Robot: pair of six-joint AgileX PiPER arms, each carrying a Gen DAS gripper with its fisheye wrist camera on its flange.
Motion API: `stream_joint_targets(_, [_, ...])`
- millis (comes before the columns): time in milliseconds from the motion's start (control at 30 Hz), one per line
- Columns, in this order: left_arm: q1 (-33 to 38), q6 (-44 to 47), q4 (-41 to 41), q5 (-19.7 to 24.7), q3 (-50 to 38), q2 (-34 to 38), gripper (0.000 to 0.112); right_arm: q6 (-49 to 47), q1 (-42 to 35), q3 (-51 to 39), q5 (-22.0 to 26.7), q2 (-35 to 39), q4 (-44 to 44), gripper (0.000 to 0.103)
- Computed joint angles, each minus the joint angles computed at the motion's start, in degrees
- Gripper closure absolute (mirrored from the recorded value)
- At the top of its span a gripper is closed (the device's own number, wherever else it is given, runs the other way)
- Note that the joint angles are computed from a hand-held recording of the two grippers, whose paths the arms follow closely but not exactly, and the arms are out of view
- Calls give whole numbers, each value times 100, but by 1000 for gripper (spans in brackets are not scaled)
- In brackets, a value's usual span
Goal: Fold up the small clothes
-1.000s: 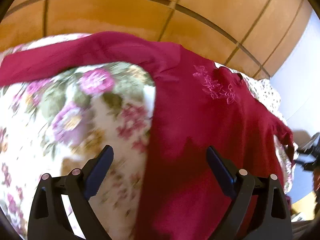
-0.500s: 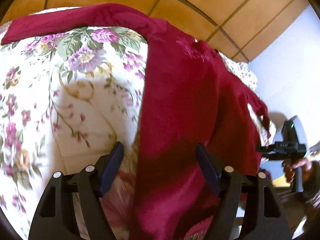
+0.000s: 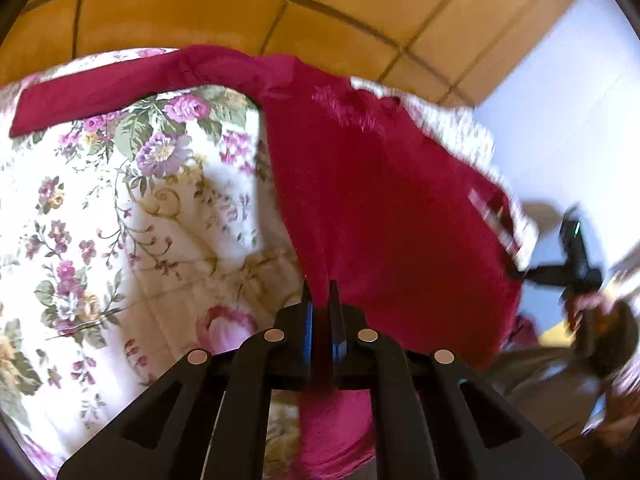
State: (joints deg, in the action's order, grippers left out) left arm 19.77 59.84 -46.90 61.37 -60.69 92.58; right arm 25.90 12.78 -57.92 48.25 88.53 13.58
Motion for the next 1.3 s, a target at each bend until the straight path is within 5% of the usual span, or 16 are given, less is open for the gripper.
stream_joint_targets(100, [-351, -86, 505, -896, 487, 118, 109, 157, 280, -541, 348, 815, -291, 91])
stream_joint_targets(233, [0, 311, -22, -667, 520, 298, 105, 444, 453, -956, 484, 1181, -513, 63])
stream_joint_targets(367, [245, 460, -324, -726, 455, 199, 61, 1066, 304, -990, 23, 770, -973, 38])
stream_joint_targets(533, [264, 239, -754, -812, 219, 331, 35, 1289, 237, -1127, -194, 723, -1305, 32])
stream_joint_targets(600, [100, 32, -871, -968, 78, 482, 34, 1434, 359, -1425, -210, 985, -1556, 20])
stream_joint_targets(933, [-357, -1401, -1104, -1832, -1164, 1496, 30, 2145, 1017, -2203, 56, 1751, -3696, 2])
stream_joint_targets(1133, [-556, -2781, -304, -1951, -2606, 2134, 30, 2028, 836, -2667, -95, 2193, -3466, 2])
stream_joint_targets(1300, [-1530, -3328, 697, -2167, -4250, 2756, 30, 1600, 629, -2949, -153, 2513, -2687, 2])
